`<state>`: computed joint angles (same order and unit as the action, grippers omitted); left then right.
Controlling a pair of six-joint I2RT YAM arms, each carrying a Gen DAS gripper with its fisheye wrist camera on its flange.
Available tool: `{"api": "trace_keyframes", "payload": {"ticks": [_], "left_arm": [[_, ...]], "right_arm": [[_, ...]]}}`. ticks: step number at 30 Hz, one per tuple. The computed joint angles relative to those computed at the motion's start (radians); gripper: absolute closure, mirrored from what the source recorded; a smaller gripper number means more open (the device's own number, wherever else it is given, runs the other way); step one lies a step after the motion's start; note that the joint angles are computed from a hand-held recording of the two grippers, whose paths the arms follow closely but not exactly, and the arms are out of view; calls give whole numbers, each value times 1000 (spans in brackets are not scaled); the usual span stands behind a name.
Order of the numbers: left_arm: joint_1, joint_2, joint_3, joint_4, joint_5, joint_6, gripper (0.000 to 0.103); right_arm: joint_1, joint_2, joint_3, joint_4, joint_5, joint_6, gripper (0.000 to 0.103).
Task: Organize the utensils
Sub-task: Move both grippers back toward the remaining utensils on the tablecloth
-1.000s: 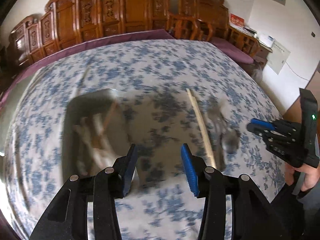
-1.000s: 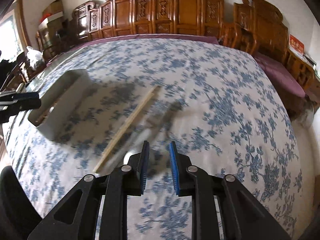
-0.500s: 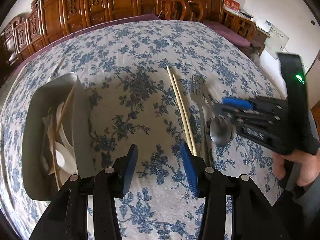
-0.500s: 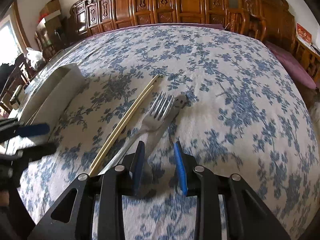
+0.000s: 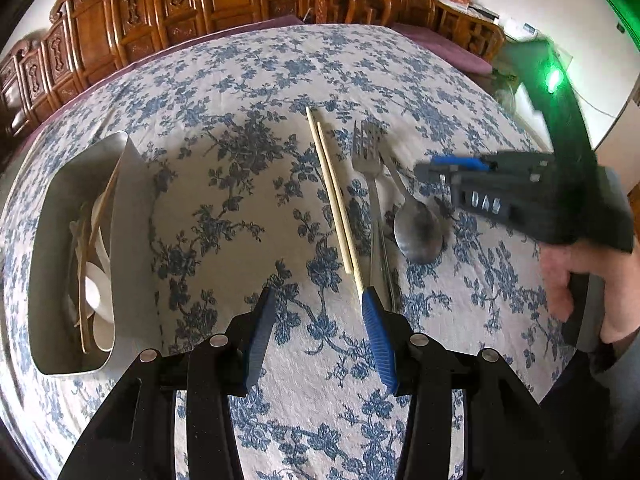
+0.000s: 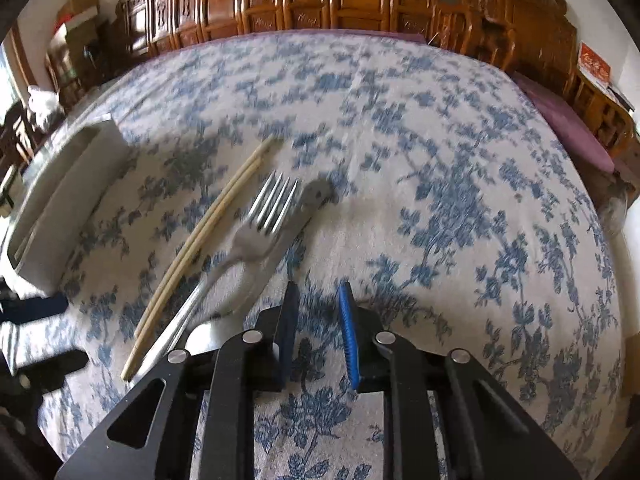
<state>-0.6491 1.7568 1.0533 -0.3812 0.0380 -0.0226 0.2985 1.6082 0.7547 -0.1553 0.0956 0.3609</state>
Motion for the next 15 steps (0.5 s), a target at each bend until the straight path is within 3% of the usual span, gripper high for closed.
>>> {"api": "trace_keyframes", "payload": {"ticks": [4, 11, 15], "left_arm": [[-1, -2, -10, 2, -10, -7, 60], [-8, 11, -2, -4, -34, -13, 60], [-12, 24, 11, -4, -36, -18, 60]], "right_arm": [[26, 24, 21, 15, -32, -2, 80], [42, 67, 70, -81, 47, -10, 81], [2, 40, 28, -49, 4, -8, 83]]}}
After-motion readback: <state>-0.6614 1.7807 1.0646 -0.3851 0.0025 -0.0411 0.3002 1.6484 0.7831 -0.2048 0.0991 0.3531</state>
